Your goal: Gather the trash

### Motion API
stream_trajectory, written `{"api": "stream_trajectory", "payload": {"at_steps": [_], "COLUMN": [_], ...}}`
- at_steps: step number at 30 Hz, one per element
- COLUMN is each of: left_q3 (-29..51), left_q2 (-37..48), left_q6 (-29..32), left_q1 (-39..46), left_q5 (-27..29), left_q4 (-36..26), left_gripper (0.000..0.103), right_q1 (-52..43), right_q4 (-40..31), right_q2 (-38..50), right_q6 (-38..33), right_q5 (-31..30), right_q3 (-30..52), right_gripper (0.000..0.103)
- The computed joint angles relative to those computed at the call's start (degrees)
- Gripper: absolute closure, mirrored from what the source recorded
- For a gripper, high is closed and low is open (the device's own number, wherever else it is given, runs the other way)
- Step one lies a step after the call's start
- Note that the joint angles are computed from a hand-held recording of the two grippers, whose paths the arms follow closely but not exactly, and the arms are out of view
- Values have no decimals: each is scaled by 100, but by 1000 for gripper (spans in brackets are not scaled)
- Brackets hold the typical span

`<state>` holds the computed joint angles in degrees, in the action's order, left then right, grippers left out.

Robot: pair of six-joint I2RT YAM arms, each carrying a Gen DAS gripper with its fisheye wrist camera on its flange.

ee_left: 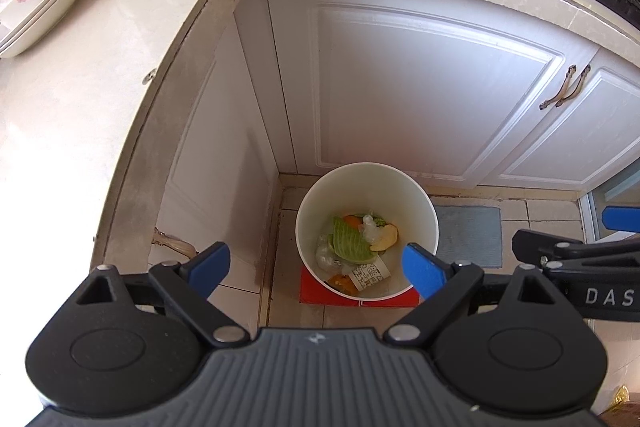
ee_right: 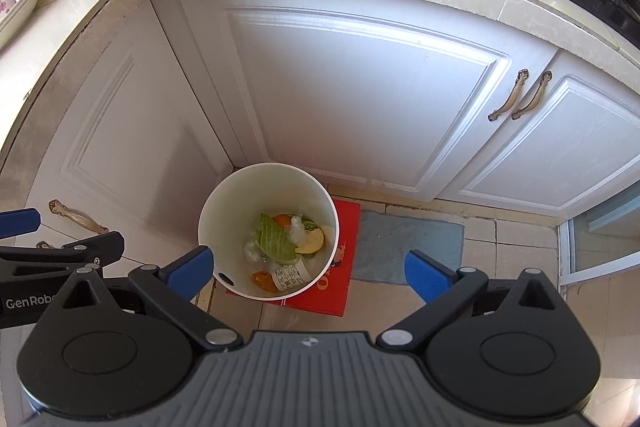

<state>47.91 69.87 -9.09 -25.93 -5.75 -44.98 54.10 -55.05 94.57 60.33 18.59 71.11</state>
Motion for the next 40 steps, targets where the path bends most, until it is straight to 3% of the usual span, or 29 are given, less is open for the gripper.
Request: {"api": "stream_trajectory", "payload": {"at_steps": [40], "left_q3": [97], "left_q2": [103], "left_q6": [-167], "left_q1": [-169], "left_q5": [-116], "left_q4": [28], "left_gripper": [10], "right_q1": [50], "right_q4": [-78], "right_q2": [-89], "right_q6": [114], "right_q5": [76], "right_q3": [-1], "right_gripper": [0]}}
